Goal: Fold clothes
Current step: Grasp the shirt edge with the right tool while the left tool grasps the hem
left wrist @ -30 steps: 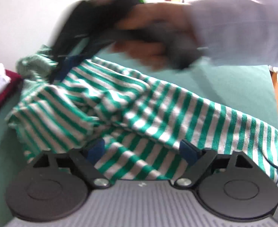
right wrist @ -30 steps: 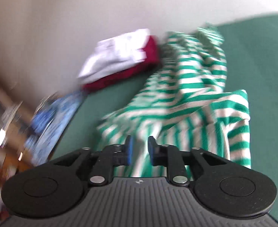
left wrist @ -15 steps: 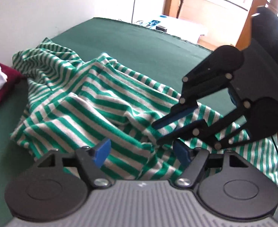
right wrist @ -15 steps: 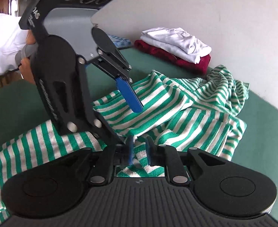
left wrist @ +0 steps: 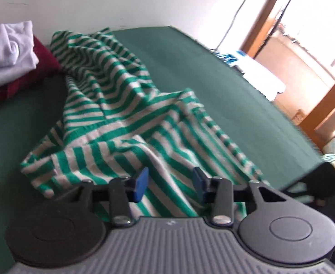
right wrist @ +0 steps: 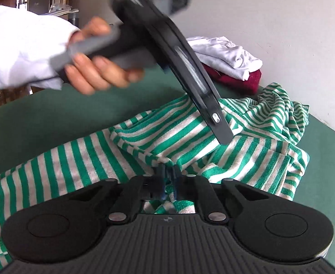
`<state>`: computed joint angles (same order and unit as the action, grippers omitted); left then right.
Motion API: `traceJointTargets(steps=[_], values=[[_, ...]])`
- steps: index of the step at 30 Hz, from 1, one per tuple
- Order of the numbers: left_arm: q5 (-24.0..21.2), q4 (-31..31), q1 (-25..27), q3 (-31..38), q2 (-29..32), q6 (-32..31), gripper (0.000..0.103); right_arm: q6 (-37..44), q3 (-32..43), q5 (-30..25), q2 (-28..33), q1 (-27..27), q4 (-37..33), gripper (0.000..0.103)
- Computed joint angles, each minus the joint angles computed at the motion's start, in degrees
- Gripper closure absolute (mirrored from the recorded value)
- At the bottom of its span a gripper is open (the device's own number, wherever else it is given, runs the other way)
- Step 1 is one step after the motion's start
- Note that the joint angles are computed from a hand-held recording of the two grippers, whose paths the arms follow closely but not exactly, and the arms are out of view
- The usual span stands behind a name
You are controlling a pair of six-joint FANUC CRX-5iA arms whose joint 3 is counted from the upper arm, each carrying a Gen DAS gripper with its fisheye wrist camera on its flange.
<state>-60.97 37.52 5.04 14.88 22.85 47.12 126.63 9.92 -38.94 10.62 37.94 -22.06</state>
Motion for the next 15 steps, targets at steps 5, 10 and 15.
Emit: traceJointTargets(steps=[5, 10, 15], values=[[-1.29, 3.56, 1.39, 0.24, 1.96, 1.97, 0.078, -0.06, -3.3, 1.36, -3.68, 1.81, 2.7, 0.099], [-0.31, 1.58, 0.6, 0.17, 1.12, 1.63, 0.079, 2.47, -2.62, -4.16, -2.53, 3.2, 5.47, 0.103], [0.16, 0.3, 0.16, 0.06, 0.59, -0.06, 0.077, -2.99, -3.5, 3.87, -3.15, 3.04, 5.35, 0.08]])
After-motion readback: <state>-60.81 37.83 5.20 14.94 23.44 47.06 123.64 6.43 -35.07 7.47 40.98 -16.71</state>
